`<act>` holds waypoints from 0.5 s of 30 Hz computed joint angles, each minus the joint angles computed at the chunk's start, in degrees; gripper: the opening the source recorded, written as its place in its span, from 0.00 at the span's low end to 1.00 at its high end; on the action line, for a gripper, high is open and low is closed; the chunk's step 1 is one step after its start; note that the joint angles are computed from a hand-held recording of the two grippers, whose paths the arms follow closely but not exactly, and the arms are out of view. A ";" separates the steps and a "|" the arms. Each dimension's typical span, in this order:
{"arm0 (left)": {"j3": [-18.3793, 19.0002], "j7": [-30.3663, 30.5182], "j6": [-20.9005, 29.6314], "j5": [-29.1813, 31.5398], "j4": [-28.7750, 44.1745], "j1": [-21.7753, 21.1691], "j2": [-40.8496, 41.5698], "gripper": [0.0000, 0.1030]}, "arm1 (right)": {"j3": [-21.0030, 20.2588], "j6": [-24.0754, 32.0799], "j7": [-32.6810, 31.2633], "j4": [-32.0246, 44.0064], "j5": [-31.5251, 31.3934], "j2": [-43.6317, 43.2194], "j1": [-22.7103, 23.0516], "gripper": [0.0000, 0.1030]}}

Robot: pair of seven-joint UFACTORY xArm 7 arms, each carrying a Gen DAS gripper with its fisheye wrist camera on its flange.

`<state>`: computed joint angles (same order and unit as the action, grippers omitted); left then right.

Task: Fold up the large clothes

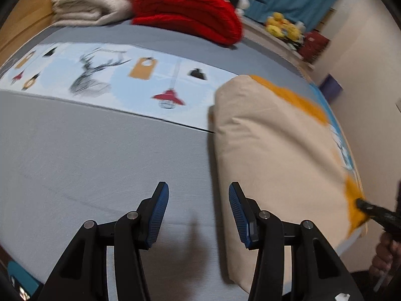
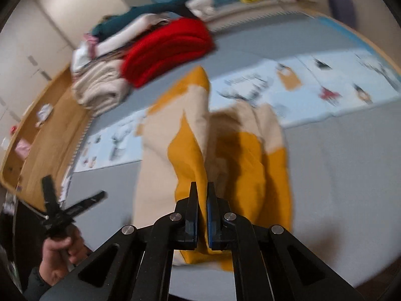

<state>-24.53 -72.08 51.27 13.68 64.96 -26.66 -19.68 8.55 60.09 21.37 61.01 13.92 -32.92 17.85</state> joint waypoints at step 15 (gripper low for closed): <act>4.49 19.34 3.06 -12.77 9.10 -10.40 17.03 0.53 | 0.93 17.91 -5.80 -2.13 -4.93 7.65 -0.20 0.05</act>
